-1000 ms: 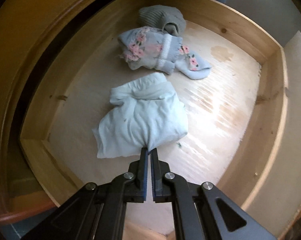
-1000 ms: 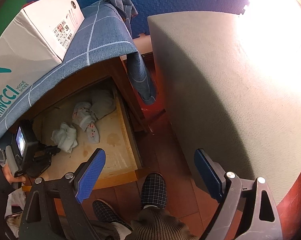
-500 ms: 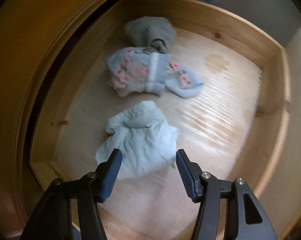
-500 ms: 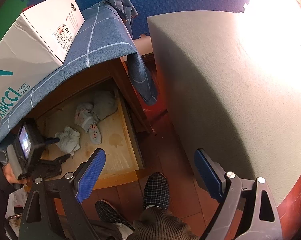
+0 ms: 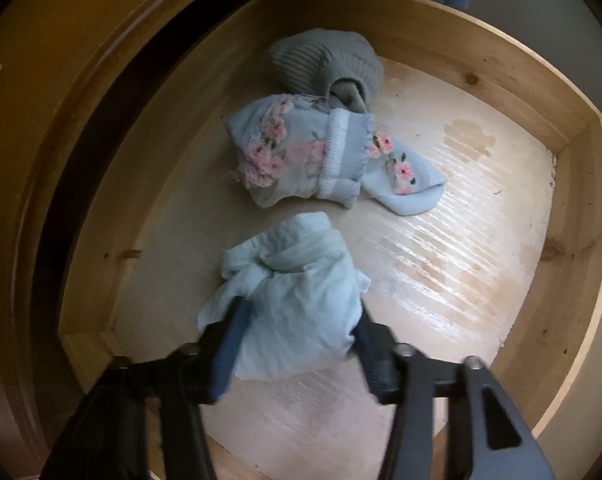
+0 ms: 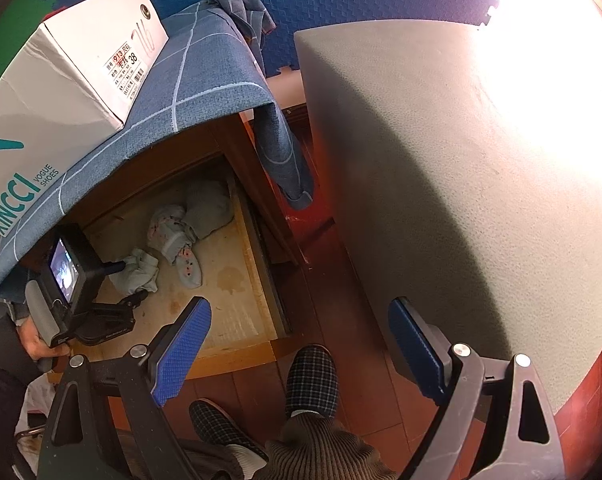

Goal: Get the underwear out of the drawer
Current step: 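Close the left gripper on the pale blue cloth, then lift the pale blue cloth with the left gripper up toward the white box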

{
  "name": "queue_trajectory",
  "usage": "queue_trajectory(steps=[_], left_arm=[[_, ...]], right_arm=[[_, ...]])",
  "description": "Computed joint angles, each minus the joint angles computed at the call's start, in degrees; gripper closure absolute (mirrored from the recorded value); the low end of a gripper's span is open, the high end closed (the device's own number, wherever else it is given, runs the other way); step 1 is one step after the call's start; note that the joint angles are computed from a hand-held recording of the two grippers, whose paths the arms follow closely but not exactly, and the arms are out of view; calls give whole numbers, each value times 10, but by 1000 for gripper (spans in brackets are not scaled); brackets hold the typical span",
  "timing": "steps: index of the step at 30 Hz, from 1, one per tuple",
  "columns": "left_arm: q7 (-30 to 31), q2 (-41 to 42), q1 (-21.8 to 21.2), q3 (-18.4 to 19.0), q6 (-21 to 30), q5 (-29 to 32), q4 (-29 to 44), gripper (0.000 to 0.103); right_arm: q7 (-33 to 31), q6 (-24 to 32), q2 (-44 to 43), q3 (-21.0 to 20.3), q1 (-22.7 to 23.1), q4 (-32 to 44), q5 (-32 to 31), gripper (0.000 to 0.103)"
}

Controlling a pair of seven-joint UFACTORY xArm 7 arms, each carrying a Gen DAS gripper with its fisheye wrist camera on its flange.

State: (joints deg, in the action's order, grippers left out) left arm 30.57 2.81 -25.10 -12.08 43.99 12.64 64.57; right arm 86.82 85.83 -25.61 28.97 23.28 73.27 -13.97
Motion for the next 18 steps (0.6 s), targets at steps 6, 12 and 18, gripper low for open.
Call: queue_trajectory(steps=[6,12,18], left_arm=[[32,-32,16,10,25,-12,-3,73],[36,-53,20,6,71,-41,0,76],[58,-95,25,6,95,-52,-16,76]], right_arm=[[0,0,1,1,1,1,-2,15],[0,-2,3,2,3,1,-4,15],[3,-9,1,2,3,-5,-7,15]])
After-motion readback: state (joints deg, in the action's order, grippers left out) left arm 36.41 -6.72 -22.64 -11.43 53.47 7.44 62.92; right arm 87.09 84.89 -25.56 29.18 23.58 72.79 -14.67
